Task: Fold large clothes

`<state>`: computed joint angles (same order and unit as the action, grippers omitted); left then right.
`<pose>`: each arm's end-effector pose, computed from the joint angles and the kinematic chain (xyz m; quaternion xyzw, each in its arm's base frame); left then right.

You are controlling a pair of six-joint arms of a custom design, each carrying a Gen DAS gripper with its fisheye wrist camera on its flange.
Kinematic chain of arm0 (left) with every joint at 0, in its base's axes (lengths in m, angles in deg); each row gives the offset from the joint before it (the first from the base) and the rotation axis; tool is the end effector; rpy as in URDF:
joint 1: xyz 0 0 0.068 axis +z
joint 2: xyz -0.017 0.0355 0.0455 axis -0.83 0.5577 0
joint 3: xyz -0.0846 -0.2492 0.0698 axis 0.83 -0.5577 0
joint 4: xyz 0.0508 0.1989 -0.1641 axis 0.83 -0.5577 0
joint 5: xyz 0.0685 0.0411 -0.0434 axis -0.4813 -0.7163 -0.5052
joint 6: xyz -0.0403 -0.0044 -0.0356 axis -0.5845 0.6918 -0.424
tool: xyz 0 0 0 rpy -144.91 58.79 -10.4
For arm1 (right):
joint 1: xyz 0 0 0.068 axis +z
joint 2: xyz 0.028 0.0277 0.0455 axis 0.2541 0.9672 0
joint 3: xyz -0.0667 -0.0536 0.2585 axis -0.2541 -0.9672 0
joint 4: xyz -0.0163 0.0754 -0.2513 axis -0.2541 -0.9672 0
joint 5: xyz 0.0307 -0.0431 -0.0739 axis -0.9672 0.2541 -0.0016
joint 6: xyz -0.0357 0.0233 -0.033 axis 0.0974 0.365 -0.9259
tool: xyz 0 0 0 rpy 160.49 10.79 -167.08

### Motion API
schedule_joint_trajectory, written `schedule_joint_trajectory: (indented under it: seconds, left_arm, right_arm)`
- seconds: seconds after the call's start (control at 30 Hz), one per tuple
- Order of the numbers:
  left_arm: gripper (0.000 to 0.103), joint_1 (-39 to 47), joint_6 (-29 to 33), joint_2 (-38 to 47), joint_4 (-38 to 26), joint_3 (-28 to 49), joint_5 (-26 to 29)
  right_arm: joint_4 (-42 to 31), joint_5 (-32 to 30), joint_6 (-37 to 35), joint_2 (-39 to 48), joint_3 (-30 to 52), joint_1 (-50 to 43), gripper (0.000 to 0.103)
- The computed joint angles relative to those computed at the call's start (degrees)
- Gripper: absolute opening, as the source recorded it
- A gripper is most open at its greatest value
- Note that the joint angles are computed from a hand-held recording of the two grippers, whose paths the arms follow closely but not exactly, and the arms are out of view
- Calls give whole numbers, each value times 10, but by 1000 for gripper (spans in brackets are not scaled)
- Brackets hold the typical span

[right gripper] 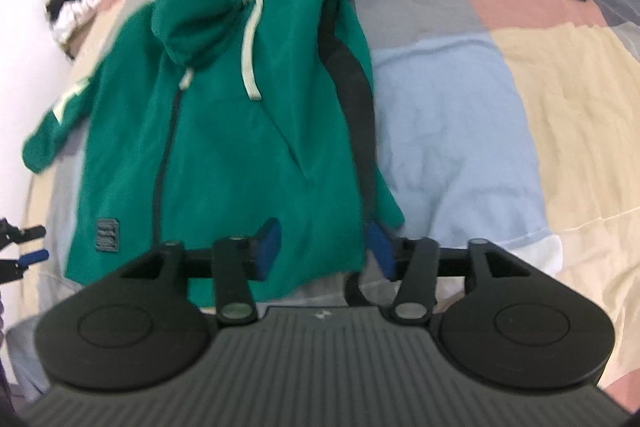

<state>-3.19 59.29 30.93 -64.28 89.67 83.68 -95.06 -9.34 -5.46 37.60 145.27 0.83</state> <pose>0.0856 0.0899 0.2872 -0.5060 0.8133 -0.1189 0.2615 0.4029 -0.0804 0.2906 -0.2043 0.9349 0.2019 0.2085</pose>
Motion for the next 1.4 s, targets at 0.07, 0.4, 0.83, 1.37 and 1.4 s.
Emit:
schedule_joint_trajectory:
  seconds: [0.07, 0.4, 0.83, 1.37, 1.4]
  left_arm:
    - [64, -26, -15, -12, 6, 16, -13]
    - [64, -294, -193, 29, 165, 56, -160]
    - [64, -411, -257, 267, 494, 48, -228]
    - [64, -381, -102, 594, 755, 222, -154]
    - [64, -382, -95, 611, 753, 232, -154]
  right_arm:
    - [12, -20, 12, -11, -2, 0, 61]
    - [161, -128, 128, -60, -79, 61, 61]
    - [523, -188, 466, 39, -121, 159, 63]
    - [650, -130, 455, 226, 89, 252, 56]
    - [639, -128, 440, 236, 101, 257, 55]
